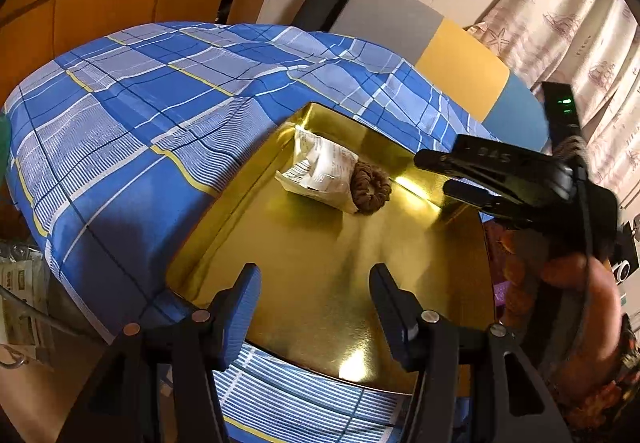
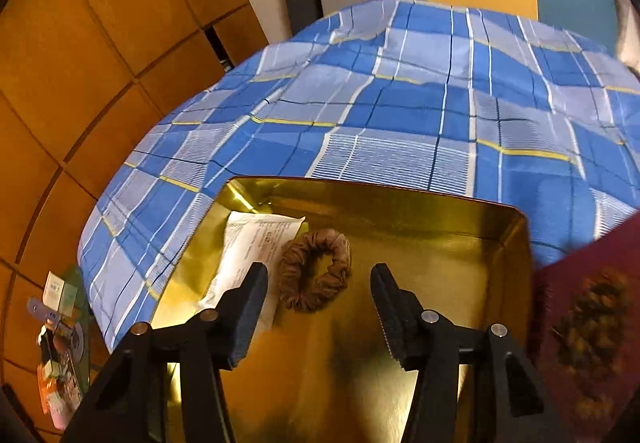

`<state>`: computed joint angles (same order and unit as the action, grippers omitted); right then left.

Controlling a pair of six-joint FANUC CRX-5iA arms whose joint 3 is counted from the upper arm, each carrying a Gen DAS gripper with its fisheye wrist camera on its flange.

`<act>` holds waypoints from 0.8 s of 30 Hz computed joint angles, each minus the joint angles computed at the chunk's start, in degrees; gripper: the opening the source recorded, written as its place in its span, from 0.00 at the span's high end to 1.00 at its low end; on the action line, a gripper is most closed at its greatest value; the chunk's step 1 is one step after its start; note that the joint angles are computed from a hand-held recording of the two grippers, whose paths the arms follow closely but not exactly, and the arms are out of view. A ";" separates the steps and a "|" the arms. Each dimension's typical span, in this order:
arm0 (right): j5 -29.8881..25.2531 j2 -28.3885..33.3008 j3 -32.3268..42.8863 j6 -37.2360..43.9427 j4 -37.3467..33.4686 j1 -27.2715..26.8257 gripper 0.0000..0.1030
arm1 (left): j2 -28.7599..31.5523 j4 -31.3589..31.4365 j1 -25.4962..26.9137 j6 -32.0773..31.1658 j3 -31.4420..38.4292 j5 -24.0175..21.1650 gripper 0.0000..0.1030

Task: Organize soft objects
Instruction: 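Lower the scrunchie into the gold tray beside the packet and open the right tool, then move both tools back toward the soft items on the bed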

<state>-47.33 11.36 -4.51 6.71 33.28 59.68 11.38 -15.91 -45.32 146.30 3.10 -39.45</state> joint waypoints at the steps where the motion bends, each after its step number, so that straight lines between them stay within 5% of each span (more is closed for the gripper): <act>1: -0.06 -0.80 -0.67 -0.54 0.82 0.67 0.46 | 0.14 0.10 -0.14 -0.21 0.17 -0.14 0.45; 15: -4.56 -12.94 -11.73 -10.71 14.36 11.25 0.45 | 0.57 -2.13 -3.30 -0.67 1.18 0.54 0.45; 24: -21.90 -23.64 -21.54 -19.72 23.16 22.09 0.43 | 1.15 1.67 -5.55 -8.16 0.29 5.94 0.45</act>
<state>-69.23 -12.28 -26.05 -13.01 56.44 81.76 12.53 -14.24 -50.87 138.13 3.39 -33.51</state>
